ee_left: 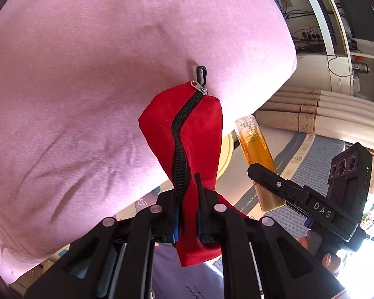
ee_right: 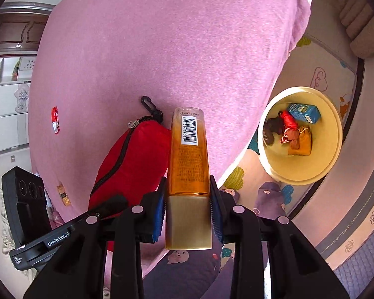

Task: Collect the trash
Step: 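Carry the red pouch and orange bottle over the yellow basin, then open both tools to drop the pouch and bottle into the basin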

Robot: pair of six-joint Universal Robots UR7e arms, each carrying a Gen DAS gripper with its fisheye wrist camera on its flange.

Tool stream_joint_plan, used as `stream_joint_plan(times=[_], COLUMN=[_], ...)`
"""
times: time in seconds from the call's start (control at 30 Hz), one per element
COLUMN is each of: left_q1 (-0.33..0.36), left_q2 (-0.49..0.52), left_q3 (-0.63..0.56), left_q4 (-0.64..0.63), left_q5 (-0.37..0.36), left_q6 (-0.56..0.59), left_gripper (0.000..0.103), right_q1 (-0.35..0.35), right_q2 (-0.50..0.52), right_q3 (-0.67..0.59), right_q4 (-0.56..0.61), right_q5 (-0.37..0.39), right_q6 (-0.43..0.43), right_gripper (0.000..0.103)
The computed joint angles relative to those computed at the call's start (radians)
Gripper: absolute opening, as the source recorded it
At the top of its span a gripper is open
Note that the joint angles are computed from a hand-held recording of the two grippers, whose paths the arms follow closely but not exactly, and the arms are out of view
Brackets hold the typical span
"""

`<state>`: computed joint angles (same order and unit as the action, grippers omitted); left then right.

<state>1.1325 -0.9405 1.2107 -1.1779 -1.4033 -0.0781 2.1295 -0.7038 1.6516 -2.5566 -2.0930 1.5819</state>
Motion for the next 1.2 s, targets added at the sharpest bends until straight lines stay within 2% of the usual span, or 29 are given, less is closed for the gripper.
stream_joint_plan(times=[0.3, 0.43, 0.57, 0.6, 0.63, 0.67, 0.7, 0.73, 0.77, 0.87, 1.2], left_q1=[-0.144, -0.207, -0.25, -0.256, -0.255, -0.253, -0.255, -0.259, -0.266, -0.279, -0.255], left_q2=[-0.101, -0.13, -0.13, -0.129, -0.125, -0.122, -0.123, -0.125, -0.127, -0.126, -0.141], left_q3=[0.315, 0.434, 0.504, 0.511, 0.508, 0.509, 0.513, 0.516, 0.52, 0.524, 0.488], left_q4=[-0.09, -0.136, -0.163, -0.16, -0.149, -0.15, -0.159, -0.167, -0.173, -0.175, -0.147], left_q5=[-0.066, -0.065, -0.059, -0.062, -0.063, -0.077, -0.089, -0.088, -0.079, -0.044, 0.006], left_q6=[0.024, 0.039, 0.047, 0.051, 0.054, 0.049, 0.04, 0.038, 0.041, 0.045, 0.051], left_gripper=[0.01, 0.01, 0.01, 0.014, 0.034, 0.048, 0.071, 0.077, 0.077, 0.077, 0.078], right_q1=[0.069, 0.08, 0.085, 0.085, 0.085, 0.086, 0.089, 0.091, 0.093, 0.094, 0.074], right_q2=[-0.204, -0.266, -0.311, -0.317, -0.321, -0.326, -0.331, -0.334, -0.336, -0.34, -0.321], right_q3=[0.327, 0.44, 0.526, 0.539, 0.552, 0.564, 0.575, 0.586, 0.6, 0.621, 0.575], right_q4=[-0.082, -0.116, -0.149, -0.163, -0.181, -0.194, -0.203, -0.219, -0.247, -0.284, -0.265], right_q5=[-0.047, -0.046, -0.041, -0.043, -0.045, -0.051, -0.058, -0.064, -0.07, -0.074, -0.035], right_q6=[0.204, 0.282, 0.321, 0.324, 0.325, 0.333, 0.348, 0.358, 0.359, 0.361, 0.293], right_gripper=[0.031, 0.031, 0.031, 0.031, 0.031, 0.031, 0.034, 0.037, 0.044, 0.044, 0.044])
